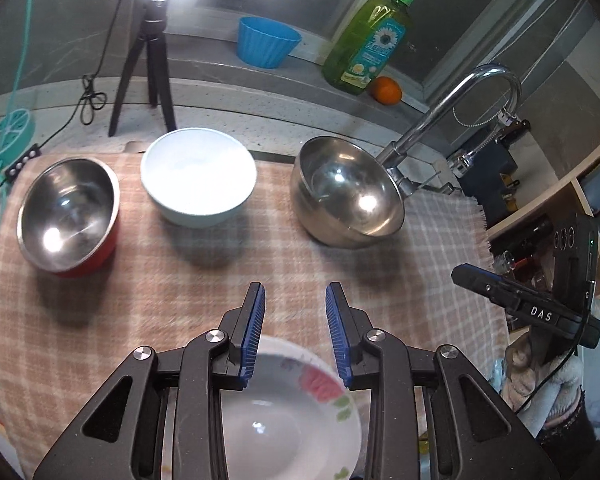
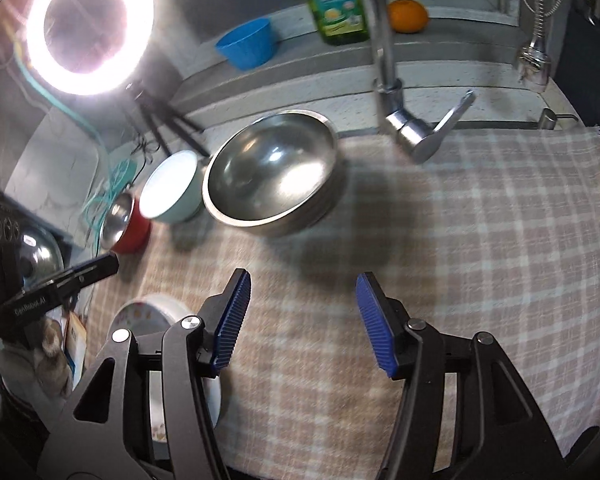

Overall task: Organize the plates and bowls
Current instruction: 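Move the left gripper to the large steel bowl rim and close it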

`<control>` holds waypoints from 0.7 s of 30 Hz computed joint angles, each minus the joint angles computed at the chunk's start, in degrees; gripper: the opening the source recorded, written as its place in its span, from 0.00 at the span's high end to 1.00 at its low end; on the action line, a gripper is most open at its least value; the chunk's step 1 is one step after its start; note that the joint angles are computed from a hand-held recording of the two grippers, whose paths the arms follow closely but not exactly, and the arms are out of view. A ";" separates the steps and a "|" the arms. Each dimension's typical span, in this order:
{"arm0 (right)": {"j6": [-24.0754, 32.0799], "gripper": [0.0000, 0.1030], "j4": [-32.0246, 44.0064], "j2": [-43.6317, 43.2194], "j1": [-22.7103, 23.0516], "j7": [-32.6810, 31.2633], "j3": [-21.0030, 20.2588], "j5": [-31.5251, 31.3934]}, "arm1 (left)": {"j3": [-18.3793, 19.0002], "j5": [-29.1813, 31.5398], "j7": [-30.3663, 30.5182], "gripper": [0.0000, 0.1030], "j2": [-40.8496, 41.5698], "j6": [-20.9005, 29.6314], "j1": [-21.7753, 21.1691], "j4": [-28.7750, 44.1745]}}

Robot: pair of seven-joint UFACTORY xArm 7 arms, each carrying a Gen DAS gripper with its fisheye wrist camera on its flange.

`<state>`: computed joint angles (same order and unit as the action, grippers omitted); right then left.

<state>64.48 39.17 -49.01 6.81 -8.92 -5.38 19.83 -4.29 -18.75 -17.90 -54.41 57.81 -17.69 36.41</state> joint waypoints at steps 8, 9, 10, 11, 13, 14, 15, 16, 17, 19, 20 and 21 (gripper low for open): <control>-3.61 0.44 2.97 9.01 0.32 -2.09 -4.05 5.98 | 1.16 -4.08 0.65 0.71 10.47 -7.06 -2.06 2.55; -3.82 0.44 3.30 10.27 0.44 -2.50 -4.43 7.10 | 1.30 -4.64 0.30 0.71 11.55 -7.82 -1.91 2.84; -3.92 0.44 3.48 10.97 0.27 -2.72 -4.32 7.64 | 1.42 -5.05 0.02 0.71 12.59 -8.48 -1.76 3.17; -4.19 0.44 3.69 11.83 0.12 -3.00 -4.17 8.09 | 1.43 -5.27 -0.25 0.71 13.58 -9.02 -1.59 3.51; -4.46 0.44 4.43 13.99 0.19 -3.66 -4.16 9.60 | 1.09 -4.92 -0.65 0.71 15.87 -9.94 -1.14 4.72; -4.48 0.44 4.68 14.73 0.15 -3.95 -4.18 10.39 | 0.78 -4.40 -0.83 0.71 17.10 -10.10 -0.89 5.47; -4.53 0.44 4.95 15.50 0.10 -4.24 -4.16 11.16 | 0.52 -3.93 -0.99 0.71 18.13 -10.27 -0.68 6.05; -4.78 0.44 5.37 16.51 0.10 -4.57 -4.03 11.87 | 0.41 -3.64 -1.08 0.71 19.22 -10.46 -0.55 6.61; -4.96 0.44 5.66 17.18 -0.01 -4.85 -3.79 12.29 | 0.36 -3.57 -1.26 0.71 20.43 -10.60 -0.48 7.17; -5.35 0.44 6.36 18.82 -0.09 -5.52 -3.28 13.03 | 0.31 -3.49 -1.49 0.71 21.94 -10.83 -0.35 7.83; -5.37 0.44 6.64 19.41 -0.19 -5.70 -3.05 13.32 | 0.20 -3.37 -1.71 0.71 22.77 -11.00 -0.23 8.20; -5.46 0.46 6.92 20.17 -0.19 -5.97 -2.89 13.79 | 0.30 -3.34 -1.64 0.71 23.39 -11.05 -0.17 8.53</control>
<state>59.02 46.10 -28.84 6.62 -14.89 -8.26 33.62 -3.99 -22.09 -19.54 -31.02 46.76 -17.87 44.95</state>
